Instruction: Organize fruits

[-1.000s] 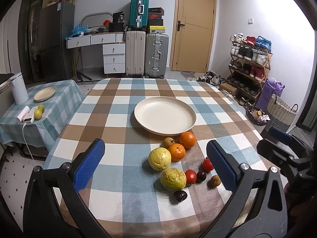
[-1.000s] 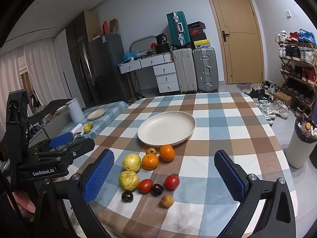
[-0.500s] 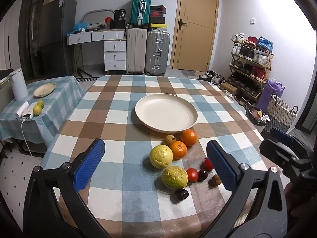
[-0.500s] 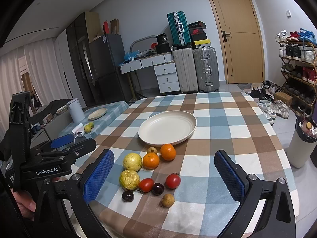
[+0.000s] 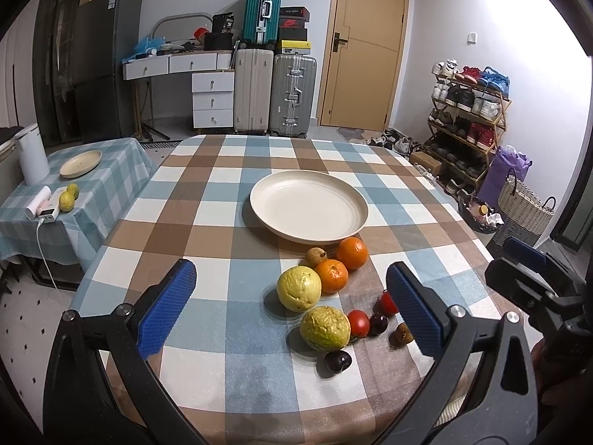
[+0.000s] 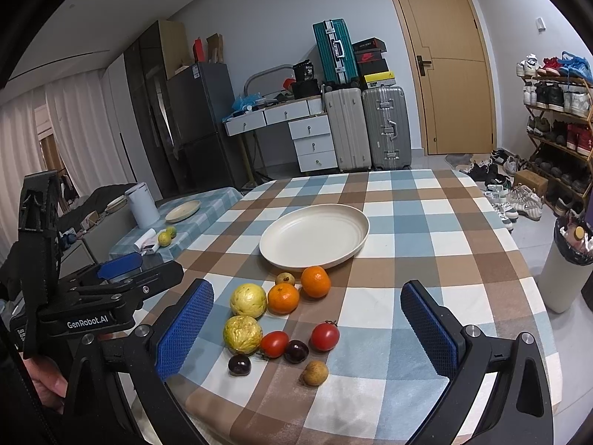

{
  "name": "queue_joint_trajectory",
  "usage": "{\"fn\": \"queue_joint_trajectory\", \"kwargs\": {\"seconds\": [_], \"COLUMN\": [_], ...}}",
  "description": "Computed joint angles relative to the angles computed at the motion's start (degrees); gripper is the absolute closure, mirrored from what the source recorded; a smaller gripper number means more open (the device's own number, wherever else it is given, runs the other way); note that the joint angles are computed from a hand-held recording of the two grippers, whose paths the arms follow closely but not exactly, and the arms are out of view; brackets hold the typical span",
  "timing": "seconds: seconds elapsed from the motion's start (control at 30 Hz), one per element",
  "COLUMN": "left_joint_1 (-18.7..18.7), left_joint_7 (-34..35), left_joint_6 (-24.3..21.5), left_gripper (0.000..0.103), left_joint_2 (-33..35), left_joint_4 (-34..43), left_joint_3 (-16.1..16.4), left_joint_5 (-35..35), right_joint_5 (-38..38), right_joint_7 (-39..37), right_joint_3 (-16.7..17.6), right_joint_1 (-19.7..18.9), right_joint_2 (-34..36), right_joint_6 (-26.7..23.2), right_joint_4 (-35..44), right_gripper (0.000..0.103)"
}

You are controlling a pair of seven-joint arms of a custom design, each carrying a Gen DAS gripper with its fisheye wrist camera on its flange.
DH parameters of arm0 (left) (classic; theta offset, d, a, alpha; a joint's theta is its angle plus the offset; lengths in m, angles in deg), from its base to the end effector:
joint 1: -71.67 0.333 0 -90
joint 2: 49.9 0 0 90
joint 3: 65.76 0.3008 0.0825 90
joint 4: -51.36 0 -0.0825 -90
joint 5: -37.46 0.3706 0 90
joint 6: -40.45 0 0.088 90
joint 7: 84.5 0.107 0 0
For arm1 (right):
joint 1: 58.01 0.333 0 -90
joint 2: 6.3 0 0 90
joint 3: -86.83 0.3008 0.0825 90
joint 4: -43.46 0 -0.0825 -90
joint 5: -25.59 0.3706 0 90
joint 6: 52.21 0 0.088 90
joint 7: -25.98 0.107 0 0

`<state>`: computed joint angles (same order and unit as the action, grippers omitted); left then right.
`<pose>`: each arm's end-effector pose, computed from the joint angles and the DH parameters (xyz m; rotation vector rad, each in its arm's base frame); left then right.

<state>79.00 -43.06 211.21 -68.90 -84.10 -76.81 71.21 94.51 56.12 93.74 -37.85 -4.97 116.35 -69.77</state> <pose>0.4793 -0.0784 0.5459 -1.8067 1.4414 -0.8855 0.5459 0.2102 0.5232 -1.7547 1.1258 -0.3870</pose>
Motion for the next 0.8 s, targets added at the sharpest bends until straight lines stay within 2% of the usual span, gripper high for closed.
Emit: {"fn": "queue_joint_trajectory", "kwargs": {"seconds": [0.23, 0.43, 0.63, 0.8], "left_joint_1": [0.37, -3.29, -8.09, -12.73], "left_joint_7": [-1.22, 4.18, 16.08, 35.88], "left_joint_6": [-0.02, 0.23, 0.06, -0.88], "left_gripper": [0.001, 0.001, 0.001, 0.001], "left_joint_2": [1.20, 5.16, 10.23, 14.84], "left_joint_4": [0.38, 2.15, 4.83, 7.98], "left_joint_3": [-0.61, 3.05, 7.64, 11.46], "left_joint_5": [1.27, -3.70, -16.52, -38.66], "right_joint_5": [0.34, 1.60, 1.07, 0.18], "right_joint_7": [-0.10, -1.12, -0.25, 0.97], "right_joint_3": [0.11, 0.45, 0.60, 1.12], "right_joint_1": [-0.01, -0.38, -1.87, -3.54], "right_joint_2": [0.43, 2.03, 4.95, 8.19], "right_joint_6": [-0.23, -0.54, -2.94, -5.60], "right_joint_4": [-0.01, 0.83, 3.15, 6.00], "right_gripper": [0.000, 0.000, 0.000, 0.000]}}
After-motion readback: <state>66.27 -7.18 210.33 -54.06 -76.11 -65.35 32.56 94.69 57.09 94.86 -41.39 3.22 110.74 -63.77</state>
